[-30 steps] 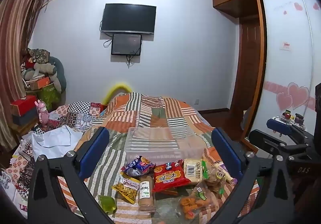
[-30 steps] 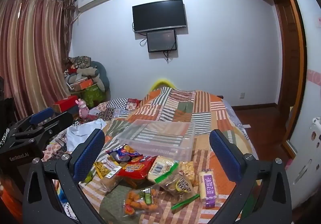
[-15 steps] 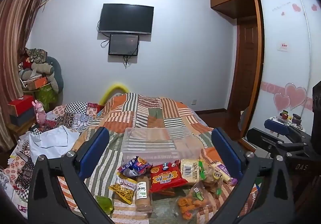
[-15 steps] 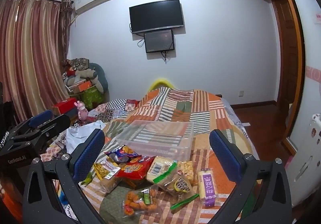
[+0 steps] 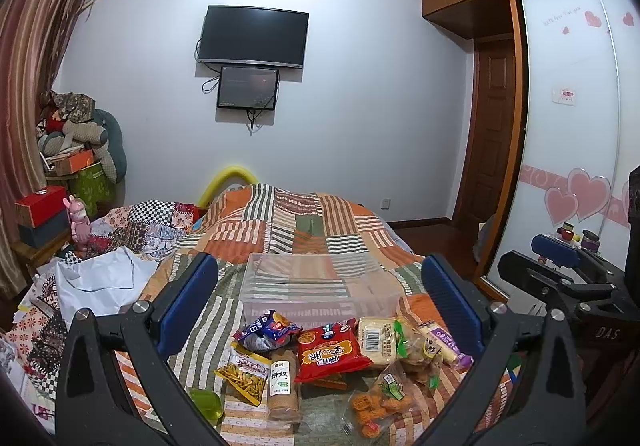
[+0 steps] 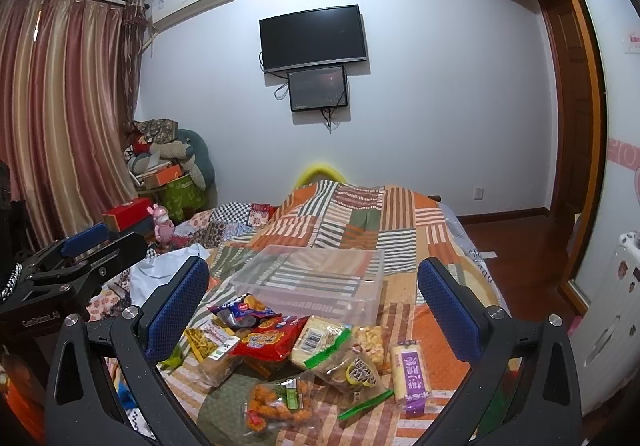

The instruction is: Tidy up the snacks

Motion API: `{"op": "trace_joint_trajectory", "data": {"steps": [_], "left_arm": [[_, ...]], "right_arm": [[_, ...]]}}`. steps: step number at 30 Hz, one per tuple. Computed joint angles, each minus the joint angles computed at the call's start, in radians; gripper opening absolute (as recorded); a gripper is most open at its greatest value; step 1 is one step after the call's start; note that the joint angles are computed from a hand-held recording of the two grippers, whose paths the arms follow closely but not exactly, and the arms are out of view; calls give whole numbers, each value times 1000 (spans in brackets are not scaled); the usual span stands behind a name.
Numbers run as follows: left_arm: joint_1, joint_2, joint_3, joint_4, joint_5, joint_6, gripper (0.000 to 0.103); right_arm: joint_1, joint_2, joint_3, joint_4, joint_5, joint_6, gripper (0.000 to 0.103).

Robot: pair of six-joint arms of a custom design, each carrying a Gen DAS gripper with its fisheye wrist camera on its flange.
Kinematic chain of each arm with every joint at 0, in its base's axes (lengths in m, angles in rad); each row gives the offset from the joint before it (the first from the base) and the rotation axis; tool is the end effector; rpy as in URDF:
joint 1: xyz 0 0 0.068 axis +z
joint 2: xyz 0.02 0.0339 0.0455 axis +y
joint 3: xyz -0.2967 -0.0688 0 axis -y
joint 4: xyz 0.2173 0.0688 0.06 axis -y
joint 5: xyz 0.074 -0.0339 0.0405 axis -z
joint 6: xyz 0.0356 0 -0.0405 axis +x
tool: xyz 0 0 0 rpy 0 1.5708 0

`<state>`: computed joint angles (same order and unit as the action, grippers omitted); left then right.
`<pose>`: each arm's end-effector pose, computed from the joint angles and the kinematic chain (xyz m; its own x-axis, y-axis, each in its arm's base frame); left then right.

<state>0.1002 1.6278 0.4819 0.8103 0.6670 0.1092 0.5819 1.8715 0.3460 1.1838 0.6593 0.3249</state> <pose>0.2782 0.0058 0.2029 -0.2710 0.0588 -0.9608 0.5353 0.8388 -0.0996 0.2408 0.1323 0.1483 -0.2501 0.1375 -0.9584 0.1346 0.9852 0.1062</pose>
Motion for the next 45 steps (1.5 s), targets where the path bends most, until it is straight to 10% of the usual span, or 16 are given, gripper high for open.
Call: {"op": "trace_joint_trajectory", "data": {"steps": [45], "left_arm": [[4,6,3,-5,16,3,103]], "right_arm": [[8,12,-10,32,-6,-6,103]]}}
